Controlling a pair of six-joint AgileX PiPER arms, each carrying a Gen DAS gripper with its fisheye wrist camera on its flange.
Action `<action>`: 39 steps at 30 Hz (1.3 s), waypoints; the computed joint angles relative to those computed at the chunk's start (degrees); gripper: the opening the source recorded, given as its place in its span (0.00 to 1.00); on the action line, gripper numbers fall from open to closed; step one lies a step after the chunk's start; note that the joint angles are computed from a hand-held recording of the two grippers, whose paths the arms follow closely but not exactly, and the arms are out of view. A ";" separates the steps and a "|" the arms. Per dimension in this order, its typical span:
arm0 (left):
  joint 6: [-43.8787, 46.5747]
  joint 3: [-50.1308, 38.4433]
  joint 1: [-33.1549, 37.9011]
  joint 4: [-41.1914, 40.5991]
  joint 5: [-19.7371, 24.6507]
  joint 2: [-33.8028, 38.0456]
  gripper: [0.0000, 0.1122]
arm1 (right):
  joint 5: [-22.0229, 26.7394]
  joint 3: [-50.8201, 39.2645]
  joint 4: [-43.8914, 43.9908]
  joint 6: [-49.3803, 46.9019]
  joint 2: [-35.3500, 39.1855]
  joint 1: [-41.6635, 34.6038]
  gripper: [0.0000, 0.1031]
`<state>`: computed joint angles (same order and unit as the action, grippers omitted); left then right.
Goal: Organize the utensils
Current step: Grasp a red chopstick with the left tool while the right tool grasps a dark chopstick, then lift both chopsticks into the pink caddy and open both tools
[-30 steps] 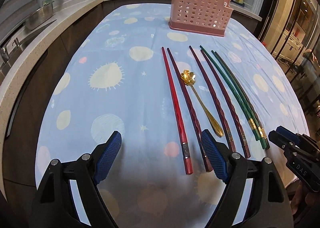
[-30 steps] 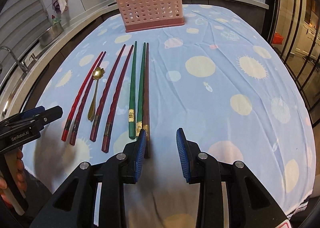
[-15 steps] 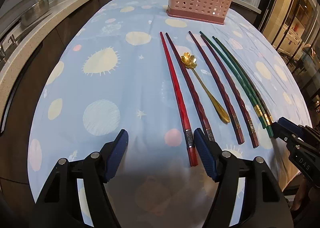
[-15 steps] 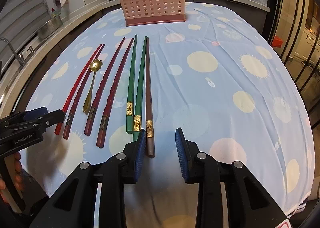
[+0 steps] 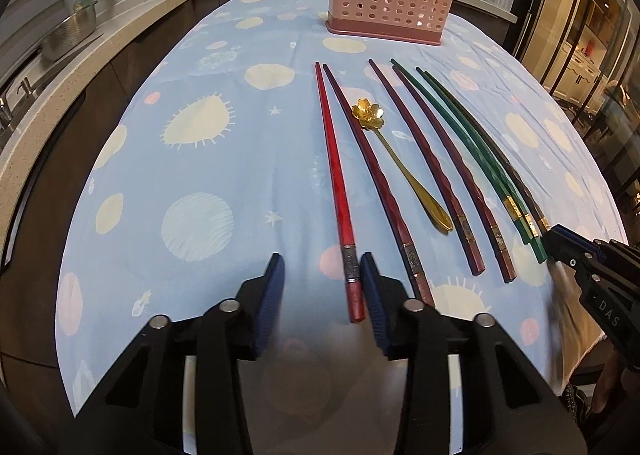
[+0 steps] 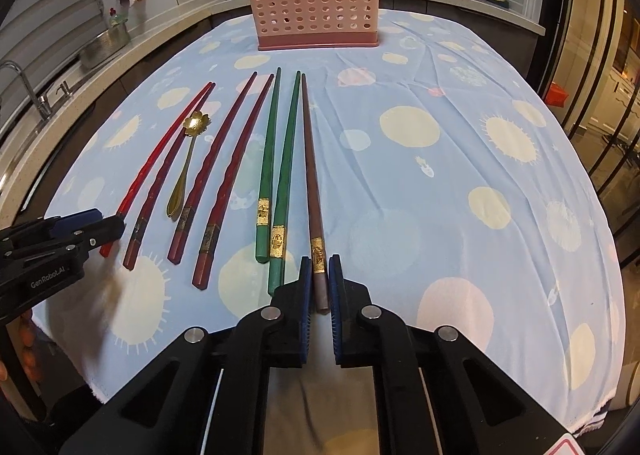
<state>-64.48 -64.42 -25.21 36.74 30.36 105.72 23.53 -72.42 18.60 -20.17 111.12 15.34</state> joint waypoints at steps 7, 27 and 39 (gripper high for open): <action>7.73 2.38 2.51 -8.59 -4.09 -2.56 0.06 | -0.29 2.15 3.27 -2.79 -2.45 -0.96 0.07; 8.66 -8.56 5.66 -0.64 -0.17 -13.08 0.06 | 7.73 -16.11 18.63 -14.89 -5.70 -7.81 0.07; 21.65 -31.98 9.51 -6.49 2.83 -3.01 0.06 | 17.86 -50.20 12.19 -3.45 9.85 -7.66 0.07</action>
